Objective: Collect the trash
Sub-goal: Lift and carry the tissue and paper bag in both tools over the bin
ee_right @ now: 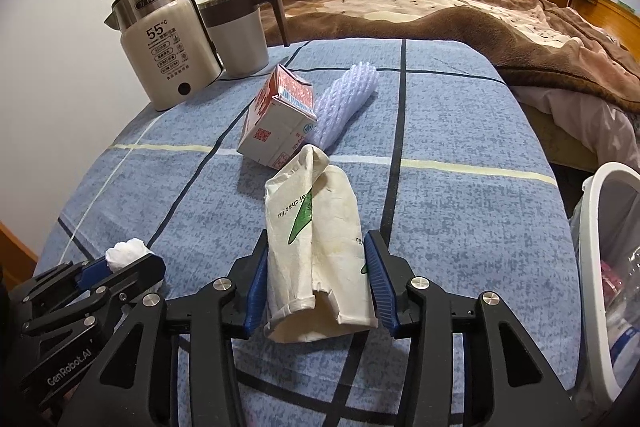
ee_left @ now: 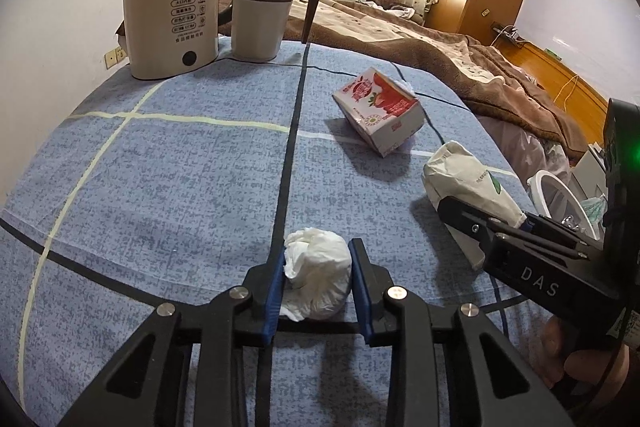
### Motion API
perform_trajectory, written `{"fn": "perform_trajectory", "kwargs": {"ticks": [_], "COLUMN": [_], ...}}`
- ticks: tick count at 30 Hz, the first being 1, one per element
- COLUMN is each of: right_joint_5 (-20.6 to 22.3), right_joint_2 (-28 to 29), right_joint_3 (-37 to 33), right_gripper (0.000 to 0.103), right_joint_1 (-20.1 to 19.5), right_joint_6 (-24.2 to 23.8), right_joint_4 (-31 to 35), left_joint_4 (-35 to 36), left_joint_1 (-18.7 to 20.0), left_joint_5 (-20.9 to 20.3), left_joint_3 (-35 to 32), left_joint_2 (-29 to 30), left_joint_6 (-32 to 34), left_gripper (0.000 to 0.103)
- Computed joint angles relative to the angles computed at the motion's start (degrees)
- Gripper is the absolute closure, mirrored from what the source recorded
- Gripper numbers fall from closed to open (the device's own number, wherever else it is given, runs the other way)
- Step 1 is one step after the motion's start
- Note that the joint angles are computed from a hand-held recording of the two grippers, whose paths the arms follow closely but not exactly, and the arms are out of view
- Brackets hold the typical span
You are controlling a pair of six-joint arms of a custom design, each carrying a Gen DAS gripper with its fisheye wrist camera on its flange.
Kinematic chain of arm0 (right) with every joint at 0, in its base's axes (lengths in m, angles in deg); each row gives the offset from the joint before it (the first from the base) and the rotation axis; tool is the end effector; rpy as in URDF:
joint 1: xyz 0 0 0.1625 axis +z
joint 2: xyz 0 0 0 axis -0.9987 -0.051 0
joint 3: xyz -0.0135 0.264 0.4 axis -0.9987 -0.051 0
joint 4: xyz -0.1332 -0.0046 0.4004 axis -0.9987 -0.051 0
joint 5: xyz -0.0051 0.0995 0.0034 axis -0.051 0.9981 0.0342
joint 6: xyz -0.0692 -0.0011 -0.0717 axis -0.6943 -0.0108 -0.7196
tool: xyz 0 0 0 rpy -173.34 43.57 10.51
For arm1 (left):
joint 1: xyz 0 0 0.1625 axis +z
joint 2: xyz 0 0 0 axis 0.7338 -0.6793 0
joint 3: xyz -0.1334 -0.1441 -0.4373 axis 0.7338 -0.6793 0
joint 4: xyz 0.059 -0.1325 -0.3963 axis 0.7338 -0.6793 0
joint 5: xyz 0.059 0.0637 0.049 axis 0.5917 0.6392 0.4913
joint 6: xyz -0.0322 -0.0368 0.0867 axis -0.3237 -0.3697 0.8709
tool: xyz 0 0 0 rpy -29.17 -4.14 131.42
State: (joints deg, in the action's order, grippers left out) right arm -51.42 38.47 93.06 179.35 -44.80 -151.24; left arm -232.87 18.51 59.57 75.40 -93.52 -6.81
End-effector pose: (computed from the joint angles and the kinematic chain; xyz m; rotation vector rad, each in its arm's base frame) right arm 0.1553 -0.8777 -0.0109 1.1963 -2.5789 0.4260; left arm -0.0913 -0.7369 0.0558 -0.2711 2.1332 -1.1522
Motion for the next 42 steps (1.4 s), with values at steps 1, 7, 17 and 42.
{"fn": "perform_trajectory", "kwargs": {"ticks": [1, 7, 17, 42], "right_joint_5": [0.3, 1.8, 4.7, 4.3], "right_joint_2": [-0.2, -1.5, -4.6, -9.3], "right_joint_3": [0.4, 1.4, 3.6, -2.3], "right_gripper": [0.057, 0.057, 0.057, 0.057], "right_joint_1": [-0.1, -0.4, -1.4, -6.7], "right_joint_6": [-0.1, 0.7, 2.0, 9.9], "right_joint_4": [-0.4, -0.8, -2.0, -5.6], "left_joint_4": [-0.4, -2.2, -5.0, 4.2], "left_joint_1": [-0.1, -0.9, -2.6, -5.6], "left_joint_5": [0.3, 1.3, 2.0, -7.4], "left_joint_3": [-0.1, -0.4, -2.6, -26.3], "left_joint_2": [0.1, 0.4, 1.7, 13.2], "left_joint_6": [0.3, 2.3, 7.0, 20.8], "left_gripper": [0.071, 0.071, 0.071, 0.071]}}
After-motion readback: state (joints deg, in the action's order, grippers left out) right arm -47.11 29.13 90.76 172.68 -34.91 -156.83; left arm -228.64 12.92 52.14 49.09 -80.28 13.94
